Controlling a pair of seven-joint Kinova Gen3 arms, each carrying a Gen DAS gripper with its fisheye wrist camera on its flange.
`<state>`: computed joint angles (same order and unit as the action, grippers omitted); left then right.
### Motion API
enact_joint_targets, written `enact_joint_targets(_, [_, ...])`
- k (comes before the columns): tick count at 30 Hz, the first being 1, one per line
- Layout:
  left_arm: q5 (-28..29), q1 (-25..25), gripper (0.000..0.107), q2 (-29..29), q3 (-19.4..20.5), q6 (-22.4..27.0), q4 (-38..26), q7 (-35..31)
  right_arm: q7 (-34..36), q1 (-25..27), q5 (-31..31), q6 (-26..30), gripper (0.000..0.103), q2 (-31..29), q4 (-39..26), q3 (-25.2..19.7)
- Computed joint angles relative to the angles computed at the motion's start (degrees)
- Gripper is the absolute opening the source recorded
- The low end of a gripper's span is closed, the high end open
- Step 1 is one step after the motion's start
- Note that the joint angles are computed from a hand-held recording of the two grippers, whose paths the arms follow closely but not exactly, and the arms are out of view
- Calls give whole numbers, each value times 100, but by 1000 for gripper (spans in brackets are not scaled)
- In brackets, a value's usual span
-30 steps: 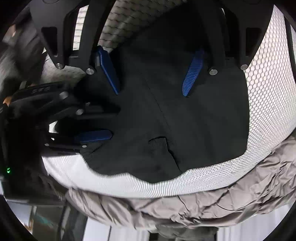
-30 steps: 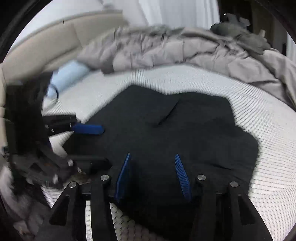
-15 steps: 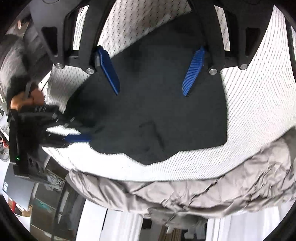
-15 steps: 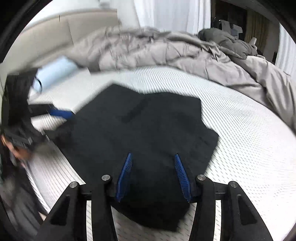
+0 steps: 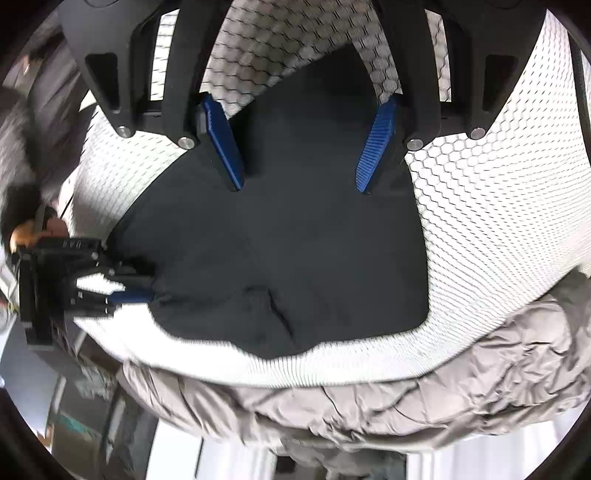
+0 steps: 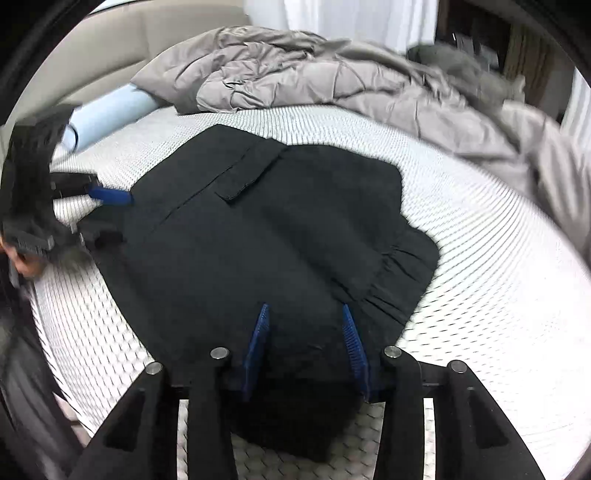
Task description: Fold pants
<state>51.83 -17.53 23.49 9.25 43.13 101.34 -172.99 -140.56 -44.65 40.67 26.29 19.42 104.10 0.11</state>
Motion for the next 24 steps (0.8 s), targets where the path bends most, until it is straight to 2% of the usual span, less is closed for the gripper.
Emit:
enact_joint_targets(3, [489, -237, 62, -233, 231, 186, 209, -562, -522, -111, 257, -152, 44, -137, 61, 37])
enact_joint_targets(5, [379, 103, 62, -215, 189, -10, 202, -528, -521, -256, 141, -249, 45, -46, -107, 141])
enact_joint_targets(7, [-27, 615, 60, -23, -62, -63, -7, -138, -148, -124, -197, -212, 45, 202, -423, -69])
enact_joint_targets(8, [-250, 758, 57, 126, -93, -112, -110, 15, 85, 45, -326, -91, 45, 421, -659, -330])
enact_joint_targets(10, [-471, 726, 55, 222, 8, -296, -106, 40, 551, 292, -509, 201, 45, 747, -1000, -660])
enact_joint_targets(11, [-457, 558, 55, 216, 144, -249, -78, -39, 784, 292, -592, 208, 45, 820, -1011, -666])
enact_joint_targets(13, [-516, 409, 55, 256, 137, -108, -157, 70, 1209, 488, -836, 6, 46, 695, -815, -760])
enact_joint_targets(14, [-524, 290, 54, 267, 110, -17, -194, 121, 1315, 513, -1050, -16, 46, 570, -696, -663])
enact_joint_targets(15, [-499, 176, 49, 282, 116, 51, -202, 97, 1327, 435, -1170, 7, 45, 402, -531, -459])
enact_joint_targets(17, [-464, 78, 47, 268, 108, 96, -234, 123, 1323, 401, -1251, -213, 43, 98, -145, -222])
enact_joint_targets(20, [-289, -103, 47, 129, 151, 279, -228, 106, 1055, 115, -1076, -320, 44, -196, 108, 108])
enact_joint_targets(22, [88, -249, 47, 110, 263, 434, -239, -170, 654, 109, -912, -697, 45, -381, 237, 120])
enact_joint_targets(24, [247, -94, 47, 136, 231, 454, -320, -161, 208, -119, -643, -913, 45, -315, 143, 305])
